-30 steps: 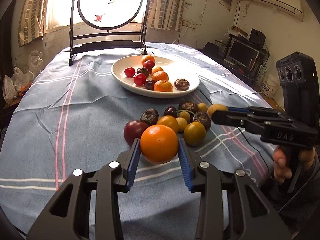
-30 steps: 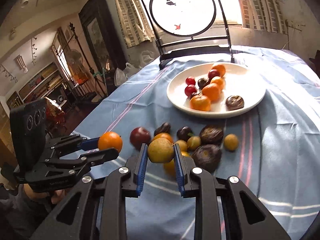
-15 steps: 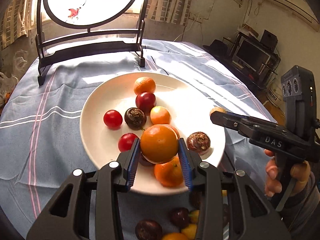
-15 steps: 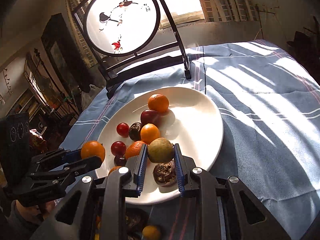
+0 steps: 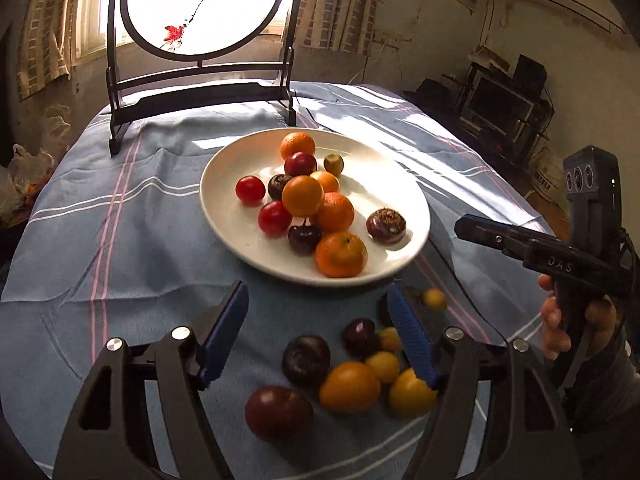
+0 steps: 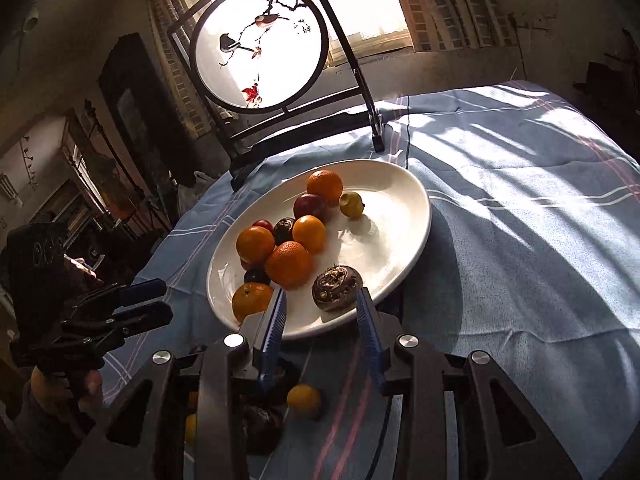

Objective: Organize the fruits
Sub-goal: 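Grasp a large red plum from the pile with the left gripper, then carry the plum onto the plate with the left gripper while the right places a yellow-green fruit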

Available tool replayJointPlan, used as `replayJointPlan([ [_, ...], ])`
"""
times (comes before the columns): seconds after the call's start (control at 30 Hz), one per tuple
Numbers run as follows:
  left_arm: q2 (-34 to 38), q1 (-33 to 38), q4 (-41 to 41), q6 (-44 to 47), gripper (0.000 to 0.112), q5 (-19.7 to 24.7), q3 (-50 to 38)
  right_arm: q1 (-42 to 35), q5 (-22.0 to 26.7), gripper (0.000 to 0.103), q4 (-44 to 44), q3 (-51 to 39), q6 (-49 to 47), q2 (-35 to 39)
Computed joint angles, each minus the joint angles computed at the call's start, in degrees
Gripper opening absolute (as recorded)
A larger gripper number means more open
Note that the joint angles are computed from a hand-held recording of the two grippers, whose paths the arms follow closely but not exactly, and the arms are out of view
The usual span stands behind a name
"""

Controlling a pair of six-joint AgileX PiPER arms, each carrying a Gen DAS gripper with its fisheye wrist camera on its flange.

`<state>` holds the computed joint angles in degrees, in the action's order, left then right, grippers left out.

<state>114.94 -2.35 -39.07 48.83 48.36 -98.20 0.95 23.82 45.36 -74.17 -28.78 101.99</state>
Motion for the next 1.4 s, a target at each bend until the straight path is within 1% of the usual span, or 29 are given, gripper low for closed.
replayJointPlan([
  [0.07, -4.53, 1.02, -0.02, 5.10, 0.070, -2.90, 8.82, 1.05, -2.04, 0.038, 2.71, 5.71, -3.53, -3.99],
  [0.17, -8.65, 1.40, 1.31, 9.59, 0.070, -8.19, 17.90, 3.07, -4.56, 0.038, 2.07, 11.95, -3.22, -8.59],
  [0.27, -8.59, 2.04, 0.66, 10.81, 0.070, -10.08, 20.12, 4.78, -6.09, 0.039, 1.81, 15.06, -3.51, -10.39],
  [0.3, -7.82, 2.28, 0.18, 10.69, 0.070, -10.07, 19.60, 5.47, -7.15, 0.039, 0.08, 15.76, -1.98, -10.67],
  [0.37, -6.01, 2.27, 0.51, 9.02, 0.069, -10.37, 17.78, 6.05, -7.53, 0.038, -3.36, 15.77, 1.45, -10.69],
  [0.4, -4.80, 2.33, 0.75, 8.02, 0.069, -9.61, 16.24, 6.22, -8.26, 0.038, -3.34, 16.20, 1.23, -10.99],
  [0.47, -1.36, 3.37, 0.95, 5.05, 0.070, -4.13, 11.11, 5.96, -8.32, 0.039, -2.99, 16.28, 0.38, -10.74],
  [0.53, 1.67, 4.70, 0.58, 2.51, 0.067, 0.60, 6.81, 5.63, -7.10, 0.039, -6.09, 15.18, 4.24, -9.67],
  [0.57, 2.50, 5.18, 0.32, 1.59, 0.056, 1.90, 5.81, 5.79, -6.86, 0.039, -7.83, 14.79, 6.07, -9.27],
  [0.6, 2.50, 5.76, -1.08, 2.28, 0.046, 2.16, 6.03, 6.09, -6.69, 0.039, -10.59, 14.22, 8.83, -8.77],
  [0.63, 2.63, 6.25, -2.72, 3.80, 0.040, 3.23, 6.16, 6.47, -6.69, 0.039, -13.86, 13.84, 12.13, -8.37],
  [0.7, 0.50, 6.00, -3.90, 5.92, 0.040, 0.11, 9.75, 7.02, -6.31, 0.039, -18.61, 13.12, 16.76, -7.83],
  [0.8, -3.70, 5.46, -8.20, 12.87, 0.040, -5.02, 16.29, 7.07, -6.47, 0.039, -18.58, 13.09, 16.74, -7.59],
  [0.87, -5.59, 5.57, -11.77, 17.50, 0.040, -6.78, 19.18, 7.33, -6.33, 0.039, -20.39, 12.83, 18.79, -7.39],
  [0.97, -6.10, 6.08, -13.81, 19.21, 0.040, -7.08, 19.98, 8.66, -4.36, 0.039, -29.71, 10.68, 27.56, -6.09],
  [1.07, -5.90, 6.41, -14.10, 18.93, 0.040, -6.26, 19.53, 9.71, -0.58, 0.038, -34.74, 6.31, 31.23, -3.79],
  [1.17, -5.80, 6.42, -13.83, 18.60, 0.040, -6.01, 19.34, 11.21, 1.15, 0.038, -44.50, 2.01, 38.44, -1.77],
  [1.2, -5.78, 6.44, -13.88, 18.59, 0.040, -6.00, 19.31, 11.29, 2.47, 0.039, -45.77, 0.17, 39.17, -0.48],
  [1.3, -5.80, 6.60, -14.18, 18.66, 0.040, -5.86, 19.39, 10.60, 7.45, 0.039, -44.23, -5.20, 37.36, 3.97],
  [1.33, -5.81, 6.65, -14.33, 18.73, 0.040, -5.78, 19.39, 10.18, 9.02, 0.035, -41.68, -6.50, 35.03, 5.11],
  [1.37, -5.71, 6.68, -14.45, 18.80, 0.040, -5.67, 19.31, 9.80, 9.47, 0.031, -39.08, -6.84, 32.51, 5.53],
  [1.4, -5.71, 6.68, -14.36, 18.69, 0.040, -5.64, 19.29, 9.80, 9.31, 0.028, -38.35, -6.71, 31.75, 5.47],
])
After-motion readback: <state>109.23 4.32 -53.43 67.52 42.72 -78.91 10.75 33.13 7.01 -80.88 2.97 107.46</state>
